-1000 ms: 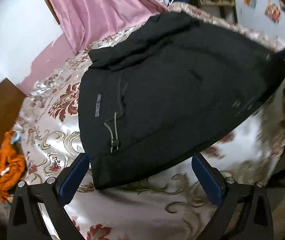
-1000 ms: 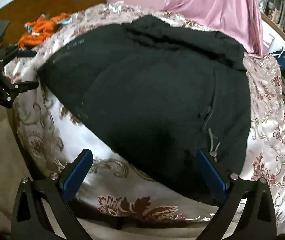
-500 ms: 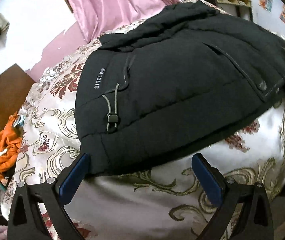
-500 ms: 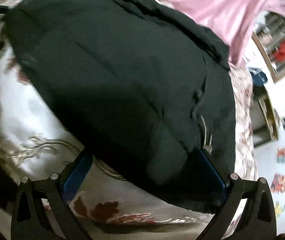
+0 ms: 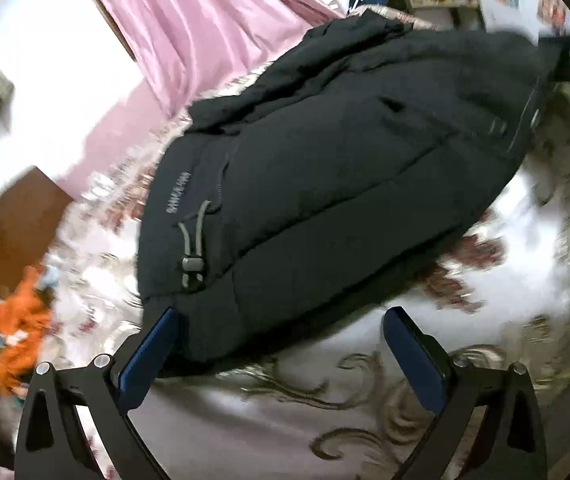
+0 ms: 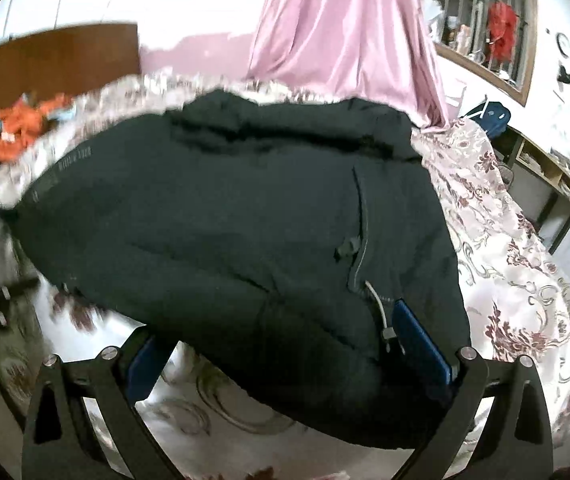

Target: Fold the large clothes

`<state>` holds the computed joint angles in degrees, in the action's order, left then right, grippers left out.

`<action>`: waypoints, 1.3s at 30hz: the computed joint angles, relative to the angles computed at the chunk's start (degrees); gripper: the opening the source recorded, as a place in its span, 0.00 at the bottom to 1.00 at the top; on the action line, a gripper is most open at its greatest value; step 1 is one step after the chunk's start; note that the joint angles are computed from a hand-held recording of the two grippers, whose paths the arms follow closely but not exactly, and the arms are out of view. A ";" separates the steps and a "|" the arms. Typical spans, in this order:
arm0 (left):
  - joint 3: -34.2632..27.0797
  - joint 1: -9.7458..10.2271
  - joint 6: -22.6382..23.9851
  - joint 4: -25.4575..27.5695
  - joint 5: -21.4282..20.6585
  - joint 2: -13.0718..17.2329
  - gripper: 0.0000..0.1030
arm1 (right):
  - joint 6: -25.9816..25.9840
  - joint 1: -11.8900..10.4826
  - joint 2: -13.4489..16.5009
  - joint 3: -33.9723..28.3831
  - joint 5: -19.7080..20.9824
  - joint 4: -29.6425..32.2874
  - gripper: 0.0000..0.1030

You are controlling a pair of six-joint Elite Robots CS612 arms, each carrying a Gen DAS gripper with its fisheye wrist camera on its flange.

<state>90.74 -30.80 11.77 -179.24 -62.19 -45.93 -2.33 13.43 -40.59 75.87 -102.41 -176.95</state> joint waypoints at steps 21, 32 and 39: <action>-3.74 -1.34 4.37 -12.15 16.30 4.70 0.79 | -4.04 2.87 2.72 -5.36 -20.25 13.18 0.97; -3.26 -1.33 6.48 -15.08 13.21 4.64 0.56 | -2.93 1.74 0.70 -1.82 -13.01 5.71 0.50; -2.40 -1.11 6.09 -16.69 9.72 4.11 0.38 | -0.54 0.70 0.14 -0.08 -6.99 2.48 0.30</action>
<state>88.34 -31.91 17.86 -195.93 -52.47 -41.82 -2.87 14.13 -40.45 75.78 -109.41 -174.46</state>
